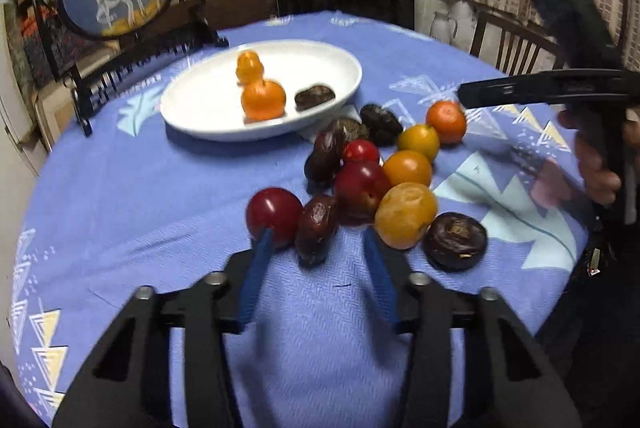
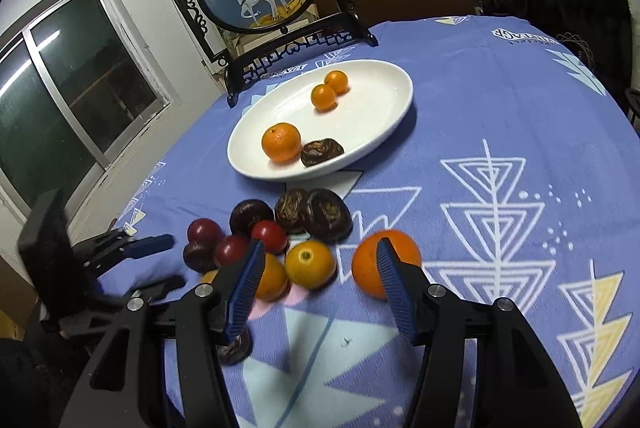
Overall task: Organize fruits
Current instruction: 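Grasp a dark date with the left tool while the right tool grasps another date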
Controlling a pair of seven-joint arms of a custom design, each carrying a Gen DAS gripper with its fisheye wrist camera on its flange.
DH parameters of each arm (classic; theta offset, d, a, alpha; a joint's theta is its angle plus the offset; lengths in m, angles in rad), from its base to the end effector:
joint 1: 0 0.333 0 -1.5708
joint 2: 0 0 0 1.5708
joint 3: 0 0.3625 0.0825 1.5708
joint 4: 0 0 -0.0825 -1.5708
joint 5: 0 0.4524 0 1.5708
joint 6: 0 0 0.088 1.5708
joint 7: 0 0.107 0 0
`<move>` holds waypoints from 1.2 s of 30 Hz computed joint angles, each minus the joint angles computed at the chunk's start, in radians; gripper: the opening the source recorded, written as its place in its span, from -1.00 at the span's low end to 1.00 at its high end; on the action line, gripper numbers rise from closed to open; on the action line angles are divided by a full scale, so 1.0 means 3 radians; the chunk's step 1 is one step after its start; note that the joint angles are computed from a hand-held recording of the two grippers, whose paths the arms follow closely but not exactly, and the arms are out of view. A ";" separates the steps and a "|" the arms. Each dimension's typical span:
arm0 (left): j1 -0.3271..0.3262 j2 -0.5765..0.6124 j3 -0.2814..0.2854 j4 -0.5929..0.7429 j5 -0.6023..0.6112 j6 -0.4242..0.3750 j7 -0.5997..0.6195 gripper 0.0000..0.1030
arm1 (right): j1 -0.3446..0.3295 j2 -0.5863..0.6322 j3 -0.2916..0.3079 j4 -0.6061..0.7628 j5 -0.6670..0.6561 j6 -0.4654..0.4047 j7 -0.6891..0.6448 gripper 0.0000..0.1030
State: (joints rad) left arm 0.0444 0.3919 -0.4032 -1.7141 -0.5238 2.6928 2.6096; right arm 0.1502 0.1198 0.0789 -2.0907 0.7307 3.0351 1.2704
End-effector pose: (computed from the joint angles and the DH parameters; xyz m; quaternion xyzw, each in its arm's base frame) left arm 0.7422 -0.2187 0.4509 -0.2994 0.8790 -0.3399 0.1491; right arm 0.6586 0.0998 0.4553 -0.5862 0.6960 -0.1496 0.3868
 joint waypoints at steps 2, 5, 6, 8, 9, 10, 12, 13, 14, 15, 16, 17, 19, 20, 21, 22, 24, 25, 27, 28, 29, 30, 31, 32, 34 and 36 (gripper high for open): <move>-0.0106 0.0040 0.0082 0.0026 0.0165 0.0032 -0.0164 -0.32 | -0.0017 -0.0034 0.0014 -0.0051 0.0070 0.0002 -0.0059 0.13; -0.0109 0.0063 0.0043 0.0016 0.0229 0.0154 -0.0199 -0.32 | -0.0022 -0.0062 0.0012 -0.0097 0.0156 -0.0023 -0.0126 0.13; -0.0098 0.0076 0.0027 0.0029 0.0240 0.0165 -0.0223 -0.35 | -0.0017 -0.0063 0.0006 -0.0102 0.0168 -0.0037 -0.0129 0.13; -0.0082 0.0110 0.0019 0.0071 0.0279 0.0161 -0.0299 -0.49 | -0.0016 -0.0068 0.0016 -0.0108 0.0239 -0.0066 -0.0196 0.10; -0.0049 0.0109 -0.0012 0.0074 0.0258 0.0130 -0.0309 -0.56 | -0.0030 -0.0073 0.0049 -0.0099 0.0359 -0.0111 -0.0338 0.08; -0.0016 0.0101 -0.0041 0.0064 0.0228 0.0130 -0.0296 -0.60 | -0.0026 -0.0083 0.0068 -0.0099 0.0450 -0.0141 -0.0460 0.05; 0.0083 0.0051 -0.0136 0.0000 0.0088 0.0186 -0.0189 -0.61 | -0.0005 -0.0091 0.0108 -0.0071 0.0649 -0.0239 -0.0775 0.04; 0.0162 0.0016 -0.0207 -0.0032 -0.0037 0.0191 -0.0089 -0.61 | 0.0008 -0.0091 0.0127 -0.0045 0.0750 -0.0345 -0.0970 0.04; 0.0239 -0.0024 -0.0277 -0.0063 -0.0189 0.0199 0.0033 -0.61 | 0.0039 -0.0084 0.0128 -0.0023 0.0768 -0.0439 -0.1088 0.04; 0.0298 -0.0062 -0.0326 -0.0086 -0.0338 0.0202 0.0154 -0.61 | 0.0081 -0.0070 0.0119 0.0000 0.0699 -0.0529 -0.1132 0.04; 0.0309 -0.0090 -0.0326 -0.0098 -0.0438 0.0214 0.0224 -0.61 | 0.0121 -0.0056 0.0101 0.0015 0.0596 -0.0590 -0.1115 0.04; 0.0306 -0.0115 -0.0309 -0.0104 -0.0517 0.0214 0.0268 -0.61 | 0.0162 -0.0040 0.0085 0.0028 0.0469 -0.0629 -0.1062 0.04; 0.0262 -0.0149 -0.0234 -0.0103 -0.0600 0.0182 0.0292 -0.61 | 0.0233 0.0008 0.0051 0.0068 0.0183 -0.0692 -0.0888 0.04; 0.0226 -0.0158 -0.0190 -0.0102 -0.0611 0.0180 0.0288 -0.61 | 0.0253 0.0029 0.0044 0.0086 0.0099 -0.0703 -0.0823 0.04; 0.0202 -0.0169 -0.0157 -0.0108 -0.0629 0.0170 0.0292 -0.61 | 0.0286 0.0046 0.0025 0.0089 -0.0047 -0.0662 -0.0702 0.04; 0.0186 -0.0177 -0.0131 -0.0109 -0.0651 0.0149 0.0305 -0.61 | 0.0307 0.0057 0.0009 0.0088 -0.0170 -0.0628 -0.0601 0.04; 0.0160 -0.0186 -0.0088 -0.0107 -0.0697 0.0123 0.0334 -0.61 | 0.0347 0.0087 -0.0030 0.0103 -0.0433 -0.0591 -0.0356 0.05; 0.0149 -0.0189 -0.0071 -0.0108 -0.0721 0.0110 0.0346 -0.61 | 0.0360 0.0107 -0.0046 0.0117 -0.0550 -0.0587 -0.0244 0.05; 0.0118 -0.0192 -0.0031 -0.0106 -0.0739 0.0084 0.0340 -0.61 | 0.0389 0.0144 -0.0098 0.0142 -0.0838 -0.0607 0.0016 0.05; 0.0101 -0.0187 -0.0008 -0.0098 -0.0734 0.0064 0.0321 -0.61 | 0.0352 0.0166 -0.0065 0.0166 -0.0801 -0.0662 0.0003 0.04; 0.0087 -0.0184 0.0009 -0.0094 -0.0730 0.0055 0.0310 -0.61 | 0.0329 0.0176 -0.0035 0.0162 -0.0765 -0.0653 -0.0017 -0.10; 0.0077 -0.0182 0.0021 -0.0093 -0.0731 0.0051 0.0307 -0.61 | 0.0321 0.0173 -0.0023 0.0144 -0.0771 -0.0611 -0.0019 -0.22; 0.0073 -0.0181 0.0026 -0.0090 -0.0739 0.0044 0.0308 -0.61 | 0.0298 0.0161 0.0001 0.0130 -0.0727 -0.0597 -0.0052 -0.22; 0.0071 -0.0180 0.0030 -0.0087 -0.0749 0.0039 0.0311 -0.61 | 0.0280 0.0172 0.0012 0.0144 -0.0699 -0.0586 -0.0078 -0.22; 0.0062 -0.0182 0.0036 -0.0086 -0.0761 0.0042 0.0317 -0.61 | 0.0243 0.0131 0.0054 0.0106 -0.0599 -0.0549 -0.0182 -0.23; 0.0064 -0.0191 0.0034 -0.0094 -0.0794 0.0038 0.0329 -0.61 | 0.0174 0.0078 0.0125 0.0084 -0.0323 -0.0560 -0.0454 -0.23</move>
State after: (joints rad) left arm 0.0634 0.3347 -0.3929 -1.7421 -0.7619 2.7041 2.7084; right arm 0.2026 0.1432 0.1163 -2.0654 0.6338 2.8671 1.1342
